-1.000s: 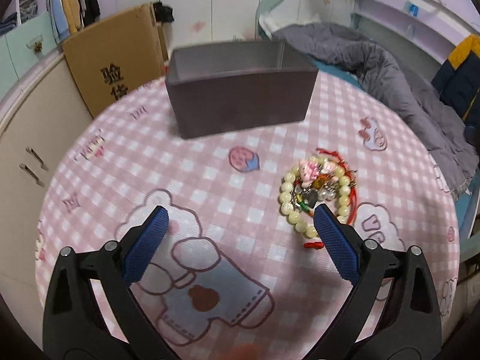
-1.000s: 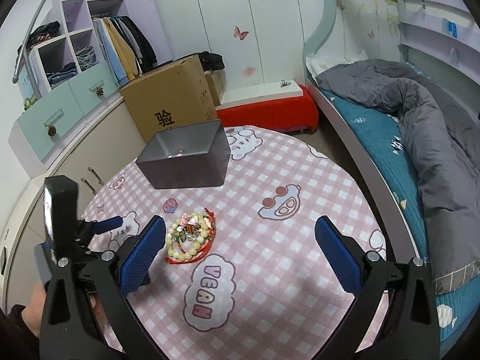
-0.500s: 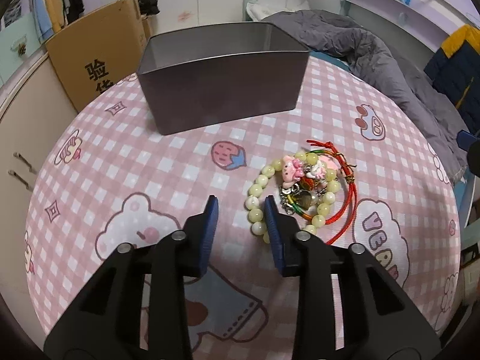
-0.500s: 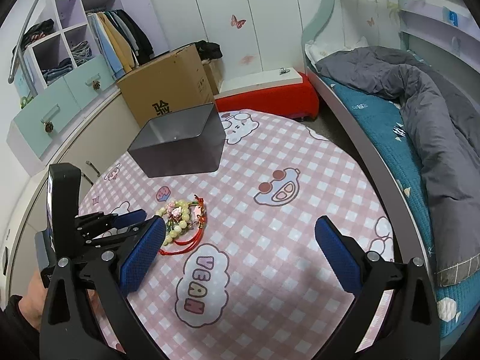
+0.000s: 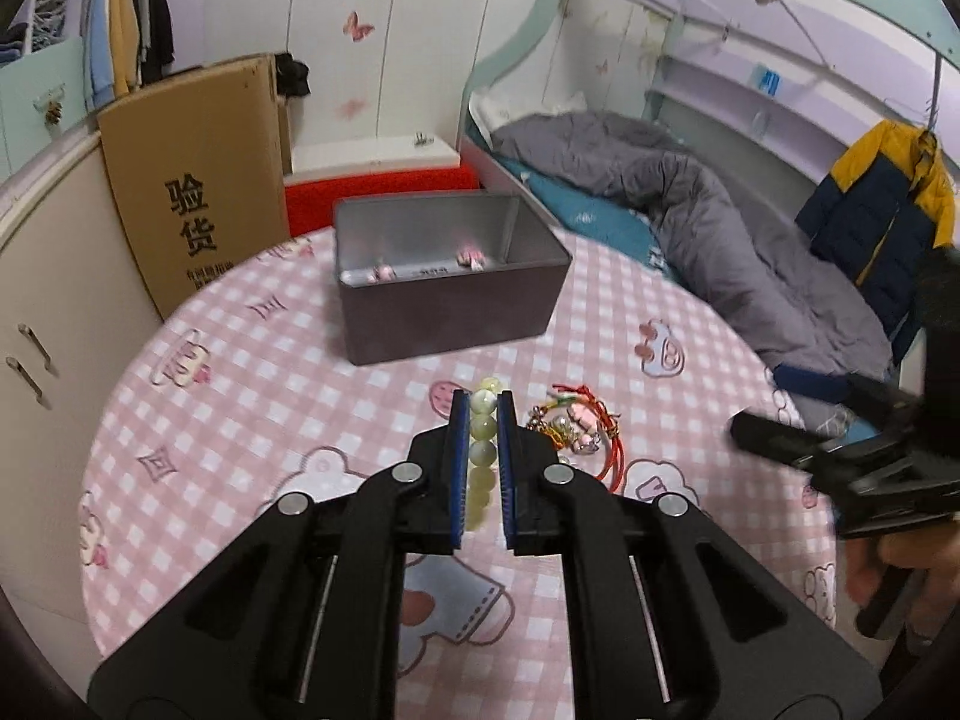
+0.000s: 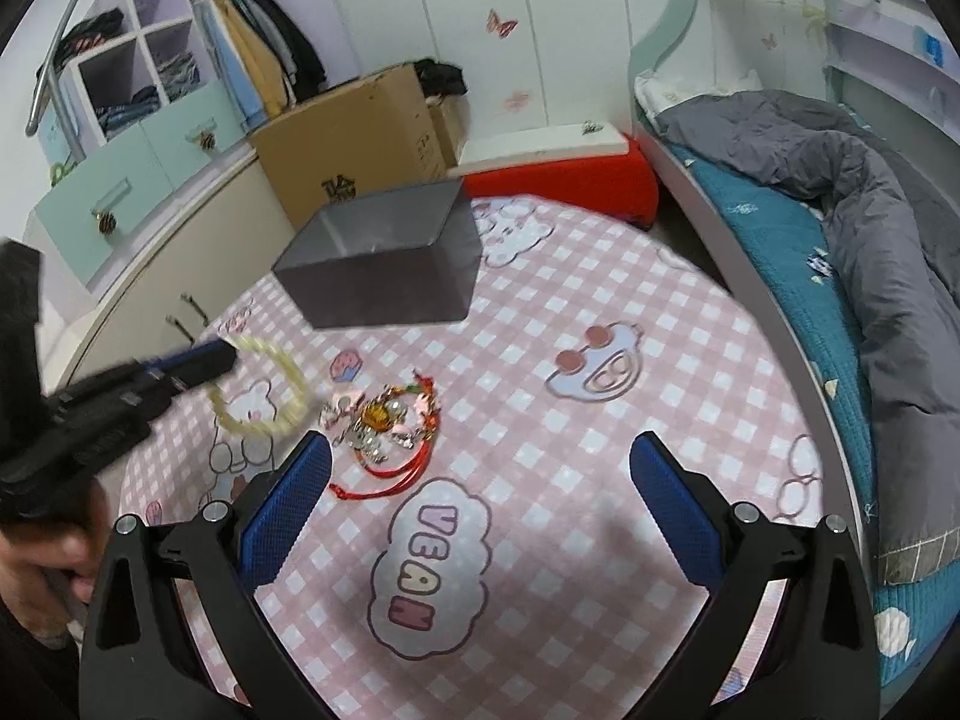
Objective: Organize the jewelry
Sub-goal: 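Grasp the pale green bead necklace with the left tool while the right tool reaches the red-string charm bundle, then lift the green necklace with the left tool while the right tool lifts the red-string bundle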
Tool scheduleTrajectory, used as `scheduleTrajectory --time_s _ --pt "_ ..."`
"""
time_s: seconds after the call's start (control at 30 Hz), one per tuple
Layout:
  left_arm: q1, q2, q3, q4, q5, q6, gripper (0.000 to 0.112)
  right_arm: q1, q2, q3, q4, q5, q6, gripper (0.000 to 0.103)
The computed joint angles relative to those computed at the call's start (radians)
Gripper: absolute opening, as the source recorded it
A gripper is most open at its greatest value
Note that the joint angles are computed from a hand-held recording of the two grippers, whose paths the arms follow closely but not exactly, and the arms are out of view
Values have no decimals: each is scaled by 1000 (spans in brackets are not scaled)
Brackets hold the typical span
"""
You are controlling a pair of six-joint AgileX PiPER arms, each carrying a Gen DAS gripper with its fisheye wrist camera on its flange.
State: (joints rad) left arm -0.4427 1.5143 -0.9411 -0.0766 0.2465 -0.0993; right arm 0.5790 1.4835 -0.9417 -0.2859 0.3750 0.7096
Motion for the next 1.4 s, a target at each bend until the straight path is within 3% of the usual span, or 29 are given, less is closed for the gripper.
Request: scheduleTrajectory --time_s 0.1,0.17,0.33,0.43,0.47,0.73,1.1,1.4 --pt "12 -40 28 47 2 -44 9 -2 60 -32 91 -2 -98 85" --pt "28 -53 46 56 2 -51 9 -15 114 -63 221 -9 -232 66" --pt "74 -69 89 -36 -9 35 9 -23 244 -145 335 -13 -379 43" --pt "88 -74 100 -58 -7 57 9 -17 258 -170 435 1 -528 7" --pt "89 -76 103 -61 -8 59 9 -12 253 -169 451 3 -560 4" --pt "111 -83 112 -141 -15 138 9 -38 131 -109 696 -15 -804 3" --pt "112 -119 118 -175 -13 167 9 -108 11 -115 960 35 -1054 3" --pt "116 -134 107 -327 -3 324 9 -93 -17 -137 911 36 -1007 3"
